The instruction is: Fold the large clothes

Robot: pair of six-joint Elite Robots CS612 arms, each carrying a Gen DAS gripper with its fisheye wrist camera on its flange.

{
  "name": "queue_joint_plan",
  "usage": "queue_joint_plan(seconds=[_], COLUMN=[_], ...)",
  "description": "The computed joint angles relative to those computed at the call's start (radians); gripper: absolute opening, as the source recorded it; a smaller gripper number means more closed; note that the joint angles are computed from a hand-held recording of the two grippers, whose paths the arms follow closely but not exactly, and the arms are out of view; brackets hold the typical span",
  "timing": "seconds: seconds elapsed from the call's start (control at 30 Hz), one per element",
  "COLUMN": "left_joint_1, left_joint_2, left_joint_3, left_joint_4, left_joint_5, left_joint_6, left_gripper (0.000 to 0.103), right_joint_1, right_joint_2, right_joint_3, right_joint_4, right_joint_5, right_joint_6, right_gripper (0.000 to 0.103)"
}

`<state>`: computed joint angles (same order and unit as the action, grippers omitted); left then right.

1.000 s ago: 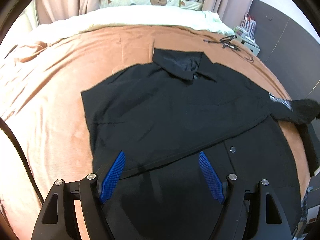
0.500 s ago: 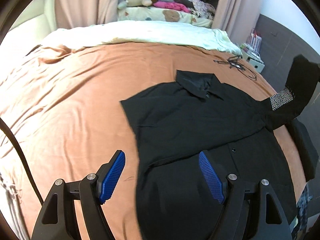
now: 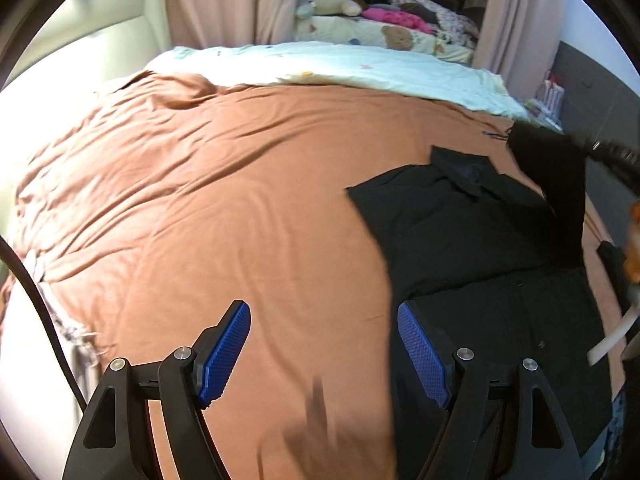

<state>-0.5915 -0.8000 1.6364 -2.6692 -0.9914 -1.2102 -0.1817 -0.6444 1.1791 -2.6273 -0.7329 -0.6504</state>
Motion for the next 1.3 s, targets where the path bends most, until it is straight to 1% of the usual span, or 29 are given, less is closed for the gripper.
queue_joint_plan(seconds=[0.03,0.07,0.1,0.13,0.17,0.2,0.23,0.27,0.3,0.33,0.37,0.43,0.5,0.53,0.57,0.63,0.73,0.83,0.87,0.93,1.0,1.03,1.1,1.17,1.23,1.3], left_joint_1=[-0.001,-0.002,-0.002,-0.002,-0.002,-0.002,-0.002,-0.001,-0.001,0.001,0.001,0.001,0.005,0.006,0.008,0.014,0.025,0.038,0.04,0.047,0.052,0.054,0.057,0.059,0.059,0.06], left_joint_2=[-0.007,-0.014,-0.019,-0.024,-0.026,-0.027,-0.028,-0.026,-0.025,-0.021,-0.016,-0.004,0.011,0.023,0.034,0.06,0.107,0.161,0.177,0.21,0.244,0.265,0.298,0.332,0.367,0.396], left_joint_3=[0.01,0.021,0.029,0.036,0.04,0.044,0.045,0.045,0.043,0.04,0.033,0.016,-0.003,-0.018,-0.031,-0.064,-0.127,-0.205,-0.231,-0.283,-0.342,-0.379,-0.445,-0.508,-0.573,-0.624], left_joint_4=[0.01,0.022,0.03,0.038,0.039,0.04,0.039,0.035,0.028,0.019,0.011,0.003,-0.021,-0.037,-0.048,-0.069,-0.095,-0.11,-0.109,-0.116,-0.109,-0.104,-0.079,-0.054,-0.031,-0.008], left_joint_5=[0.0,0.001,0.0,-0.001,-0.003,-0.005,-0.006,-0.008,-0.011,-0.015,-0.018,-0.023,-0.032,-0.039,-0.045,-0.064,-0.1,-0.142,-0.151,-0.175,-0.195,-0.206,-0.223,-0.241,-0.257,-0.273], left_joint_6=[-0.01,-0.021,-0.03,-0.04,-0.045,-0.051,-0.055,-0.055,-0.054,-0.048,-0.041,-0.026,-0.001,0.015,0.027,0.053,0.091,0.132,0.141,0.163,0.186,0.208,0.245,0.28,0.312,0.341], left_gripper=[0.078,0.078,0.078,0.078,0.078,0.078,0.078,0.078,0.078,0.078,0.078,0.078,0.078,0.078,0.078,0.078,0.078,0.078,0.078,0.078,0.078,0.078,0.078,0.08,0.084,0.085], right_joint_1=[0.01,0.017,0.024,0.032,0.039,0.041,0.05,0.047,0.056,0.052,0.047,0.037,0.015,0.007,-0.002,-0.013,-0.033,-0.045,-0.04,-0.047,-0.048,-0.046,-0.043,-0.042,-0.039,-0.033], right_joint_2=[0.003,0.006,0.009,0.013,0.037,0.041,0.069,0.071,0.087,0.095,0.107,0.118,0.124,0.123,0.131,0.147,0.193,0.242,0.251,0.267,0.292,0.299,0.329,0.358,0.39,0.437], right_joint_3=[0.002,-0.003,-0.013,-0.029,-0.081,-0.101,-0.158,-0.173,-0.223,-0.244,-0.279,-0.303,-0.304,-0.286,-0.29,-0.314,-0.404,-0.484,-0.488,-0.51,-0.552,-0.562,-0.612,-0.659,-0.72,-0.804], right_joint_4=[0.011,0.043,0.105,0.174,0.235,0.296,0.329,0.382,0.415,0.451,0.515,0.55,0.505,0.457,0.406,0.374,0.39,0.367,0.341,0.327,0.32,0.313,0.31,0.322,0.378,0.431], right_joint_5=[-0.03,-0.047,-0.059,-0.079,-0.093,-0.106,-0.108,-0.089,-0.085,-0.079,-0.069,-0.063,-0.069,-0.069,-0.076,-0.095,-0.121,-0.162,-0.179,-0.2,-0.24,-0.257,-0.292,-0.321,-0.338,-0.358], right_joint_6=[-0.013,-0.036,-0.067,-0.094,-0.105,-0.129,-0.122,-0.157,-0.152,-0.171,-0.196,-0.218,-0.236,-0.231,-0.212,-0.18,-0.135,-0.079,-0.056,-0.031,0.014,0.034,0.066,0.08,0.085,0.101], right_gripper=[0.0,0.0,0.001,0.004,0.009,0.031,0.063,0.075,0.082,0.082,0.082,0.082,0.082,0.082,0.082,0.082,0.082,0.082,0.082,0.082,0.082,0.082,0.082,0.074,0.051,0.041])
